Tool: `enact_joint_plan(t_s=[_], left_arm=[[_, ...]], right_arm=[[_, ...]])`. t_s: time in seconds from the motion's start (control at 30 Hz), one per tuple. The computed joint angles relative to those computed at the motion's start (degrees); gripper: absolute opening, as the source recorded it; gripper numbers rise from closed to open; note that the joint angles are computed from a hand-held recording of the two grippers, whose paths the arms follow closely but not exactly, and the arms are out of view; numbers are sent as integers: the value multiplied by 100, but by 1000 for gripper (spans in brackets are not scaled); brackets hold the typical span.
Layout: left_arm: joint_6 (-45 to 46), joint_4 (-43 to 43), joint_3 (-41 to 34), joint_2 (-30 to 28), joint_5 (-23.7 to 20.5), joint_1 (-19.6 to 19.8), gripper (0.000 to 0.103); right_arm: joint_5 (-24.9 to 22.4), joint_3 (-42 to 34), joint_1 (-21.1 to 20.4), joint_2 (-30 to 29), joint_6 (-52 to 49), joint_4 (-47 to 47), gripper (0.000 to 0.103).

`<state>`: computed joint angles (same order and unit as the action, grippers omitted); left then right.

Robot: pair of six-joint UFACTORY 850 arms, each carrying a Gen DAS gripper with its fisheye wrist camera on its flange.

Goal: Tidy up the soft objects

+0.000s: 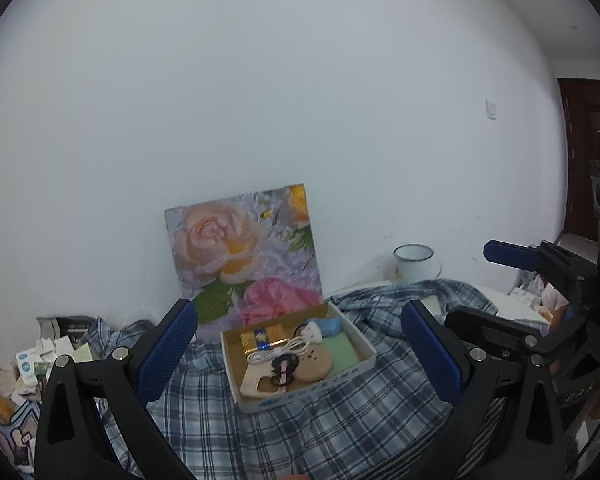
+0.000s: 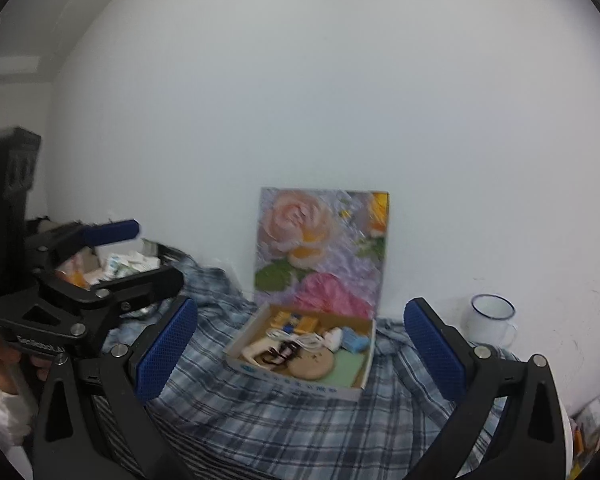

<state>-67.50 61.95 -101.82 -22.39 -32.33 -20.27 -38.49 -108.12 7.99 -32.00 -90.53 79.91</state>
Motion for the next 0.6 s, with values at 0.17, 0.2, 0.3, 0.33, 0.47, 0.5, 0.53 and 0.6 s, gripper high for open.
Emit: enact_joint_plan(t_s=[0.17,0.2,0.3,0.33,0.47,0.5,0.53,0.6], left_arm=[[72,-323,289,-9,145,70,103],[116,-409,330,-15,175,86,103],[262,-634,477,-46,276,144,103],[266,-628,512,-50,278,146,103],[117,-513,720,-79,344,166,103],[145,-584,748,-96,367,185,103],[162,-655,774,-114,388,204,103],[87,-682,863,-135,447,242,103]], right_arm=[[-5,253,-1,-31,-326,118,103],[-10,271,-1,-54,-326,95,103],[7,304,9,-132,-331,42,103],[4,304,14,-169,-325,36,103],[49,276,47,-301,-377,-21,103],[60,277,49,-323,-408,0,103],[65,286,54,-348,-453,37,103],[85,254,76,-417,-424,-7,103]])
